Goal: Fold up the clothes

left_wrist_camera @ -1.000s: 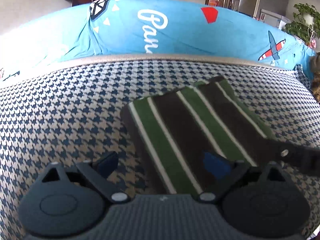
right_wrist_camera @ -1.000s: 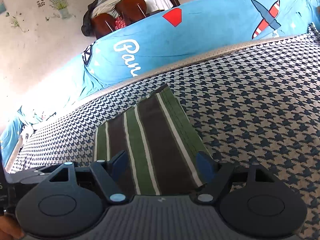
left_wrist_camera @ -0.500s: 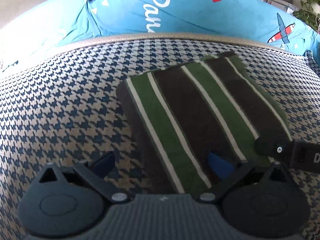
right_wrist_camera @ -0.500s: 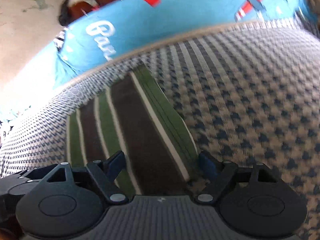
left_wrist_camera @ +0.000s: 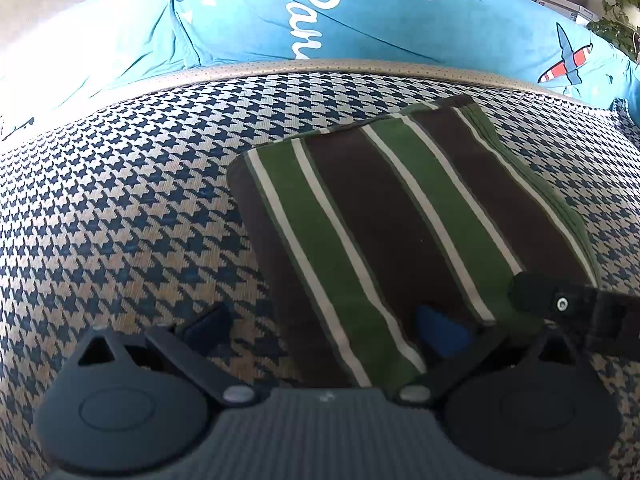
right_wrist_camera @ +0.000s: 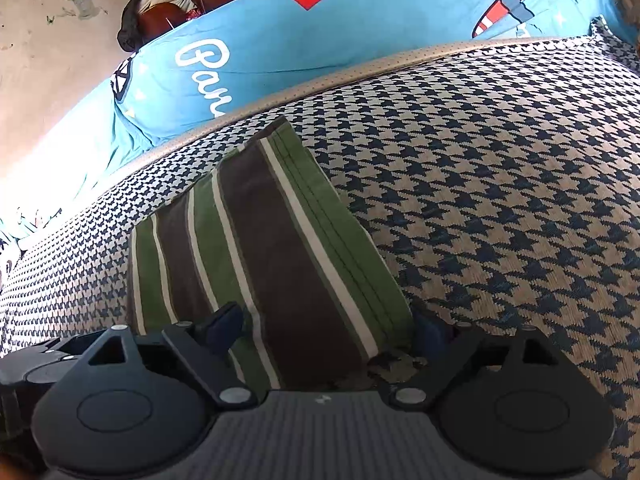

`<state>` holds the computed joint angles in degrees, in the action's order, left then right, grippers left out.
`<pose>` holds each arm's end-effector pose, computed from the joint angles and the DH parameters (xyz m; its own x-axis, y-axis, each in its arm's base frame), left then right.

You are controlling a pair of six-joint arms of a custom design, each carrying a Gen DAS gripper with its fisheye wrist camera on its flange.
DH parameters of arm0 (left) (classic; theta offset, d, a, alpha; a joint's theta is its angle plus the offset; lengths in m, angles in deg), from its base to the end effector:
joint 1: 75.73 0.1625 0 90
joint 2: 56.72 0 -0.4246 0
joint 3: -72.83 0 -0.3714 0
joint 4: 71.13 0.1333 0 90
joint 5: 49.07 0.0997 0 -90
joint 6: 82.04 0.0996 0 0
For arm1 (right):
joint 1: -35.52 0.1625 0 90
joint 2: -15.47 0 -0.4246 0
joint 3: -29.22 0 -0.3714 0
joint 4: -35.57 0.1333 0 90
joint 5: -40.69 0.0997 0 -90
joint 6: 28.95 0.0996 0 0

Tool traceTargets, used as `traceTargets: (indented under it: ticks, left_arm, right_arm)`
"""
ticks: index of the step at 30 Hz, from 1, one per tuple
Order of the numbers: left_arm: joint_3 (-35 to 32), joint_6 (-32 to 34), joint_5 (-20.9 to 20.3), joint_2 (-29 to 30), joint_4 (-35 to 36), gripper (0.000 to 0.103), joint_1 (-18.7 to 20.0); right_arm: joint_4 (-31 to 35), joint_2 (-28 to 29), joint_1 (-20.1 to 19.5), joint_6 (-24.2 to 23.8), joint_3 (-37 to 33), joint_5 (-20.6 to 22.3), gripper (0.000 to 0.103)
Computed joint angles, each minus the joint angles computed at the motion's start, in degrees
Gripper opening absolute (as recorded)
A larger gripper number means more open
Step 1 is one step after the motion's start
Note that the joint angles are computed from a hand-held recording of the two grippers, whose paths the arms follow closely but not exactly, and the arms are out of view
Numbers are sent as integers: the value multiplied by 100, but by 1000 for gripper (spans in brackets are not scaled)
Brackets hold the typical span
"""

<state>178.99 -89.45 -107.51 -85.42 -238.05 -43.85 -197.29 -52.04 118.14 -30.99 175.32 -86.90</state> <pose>-0.3708 -0.4490 -0.0819 -0.5516 0.6520 -0.5202 0.7845 0.6174 -0.0582 0.0270 -0.3567 0.2463 -0.7168 0.6310 0.2967 0.0303 0.4533 -0.8909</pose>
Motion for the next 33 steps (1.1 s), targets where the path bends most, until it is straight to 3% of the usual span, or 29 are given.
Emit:
traceTargets:
  ticks: [6, 12, 16, 23, 33]
  left_arm:
    - [179, 124, 159, -92, -272, 103, -79]
    - [466, 461, 276, -184, -1123, 103, -206]
    - [574, 581, 85, -264, -1186, 103, -216]
    - [540, 675, -78, -223, -942, 103, -231]
    - [518, 554, -208, -232, -472, 103, -226]
  right_arm:
    - [-29, -14, 135, -59, -66, -209, 91]
    - [-1212, 192, 290, -631, -34, -306, 91]
    - [-1702, 303, 387, -1022, -74, -221, 91]
    - [-1500, 170, 411, -1478, -7, 299, 88]
    - [-258, -449, 60, -1888, -49, 1396, 54]
